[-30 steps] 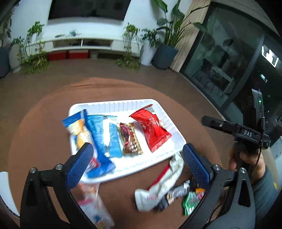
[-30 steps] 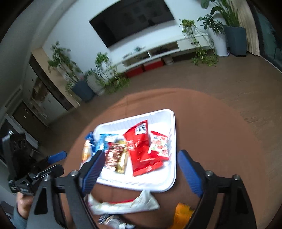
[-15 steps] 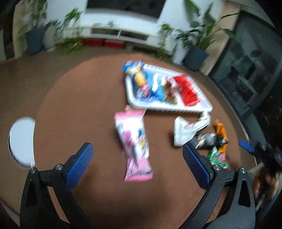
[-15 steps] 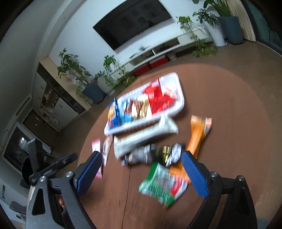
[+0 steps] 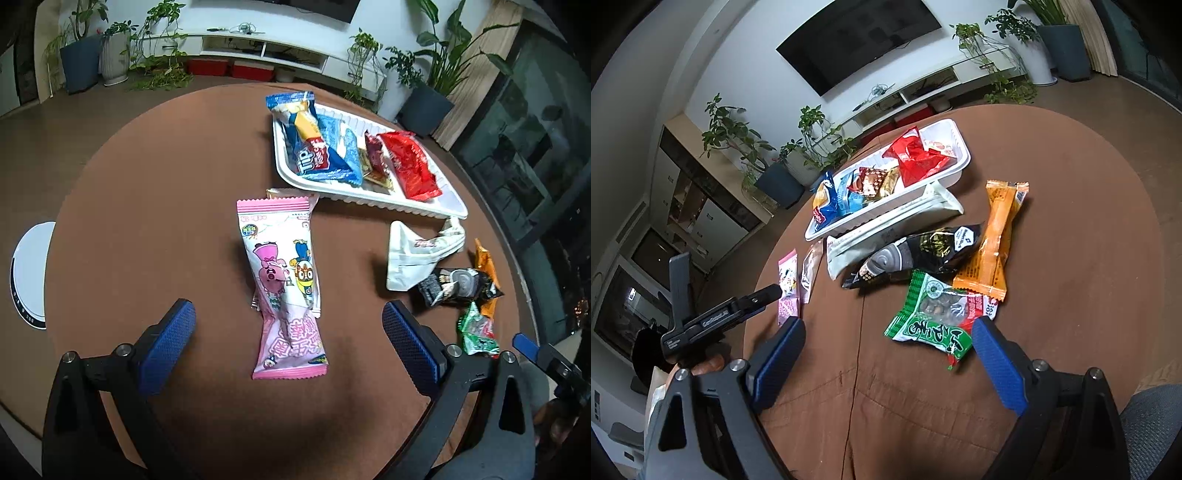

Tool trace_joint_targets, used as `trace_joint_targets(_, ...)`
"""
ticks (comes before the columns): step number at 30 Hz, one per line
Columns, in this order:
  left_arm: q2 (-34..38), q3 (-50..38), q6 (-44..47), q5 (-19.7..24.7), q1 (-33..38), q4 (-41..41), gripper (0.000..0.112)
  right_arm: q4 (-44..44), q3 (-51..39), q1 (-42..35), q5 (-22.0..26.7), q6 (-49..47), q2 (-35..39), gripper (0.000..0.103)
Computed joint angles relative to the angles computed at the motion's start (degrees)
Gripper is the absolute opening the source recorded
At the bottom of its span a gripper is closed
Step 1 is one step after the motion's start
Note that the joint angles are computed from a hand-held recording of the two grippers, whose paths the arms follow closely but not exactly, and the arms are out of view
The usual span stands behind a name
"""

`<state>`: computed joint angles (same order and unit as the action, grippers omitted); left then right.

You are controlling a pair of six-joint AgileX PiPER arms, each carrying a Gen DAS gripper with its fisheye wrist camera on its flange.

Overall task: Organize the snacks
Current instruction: 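Grasp the pink cartoon candy packet with the left tool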

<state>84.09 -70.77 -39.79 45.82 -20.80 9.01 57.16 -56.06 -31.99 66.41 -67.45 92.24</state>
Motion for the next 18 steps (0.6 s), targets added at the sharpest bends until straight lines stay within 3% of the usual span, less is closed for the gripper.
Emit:
trace_joint_targets(4,2.39,-1.75,0.59,0.66,0.19,0.37,0.097,-0.17,0.65,0.36,-0.44,-0.28,-0.47,0.094)
trace_joint_targets(7,3.89,-2.54,2.08,0.58,0.78,-0.36,0.080,-0.15,0.98,0.78,-1.03,-0.61,-0.92,0.094)
trace_joint_targets(9,4.76,-2.86,3.40,0.24,1.47,-1.41,0.062,-0.13,1.21,0.91,-1.36,-0.70,-1.07,0.094)
trace_joint_targets(14,5.94,-3.31,4.26,-0.17,2.09,-1.78,0.059,-0.38,1.31,1.16,-1.94,-0.77,-0.88,0.093)
trace_joint_targets(18,7.01,-4.42,5.95,-0.11,2.81,-3.00,0.045,-0.64,1.66,1.52,-2.36,-1.08,-1.15,0.092)
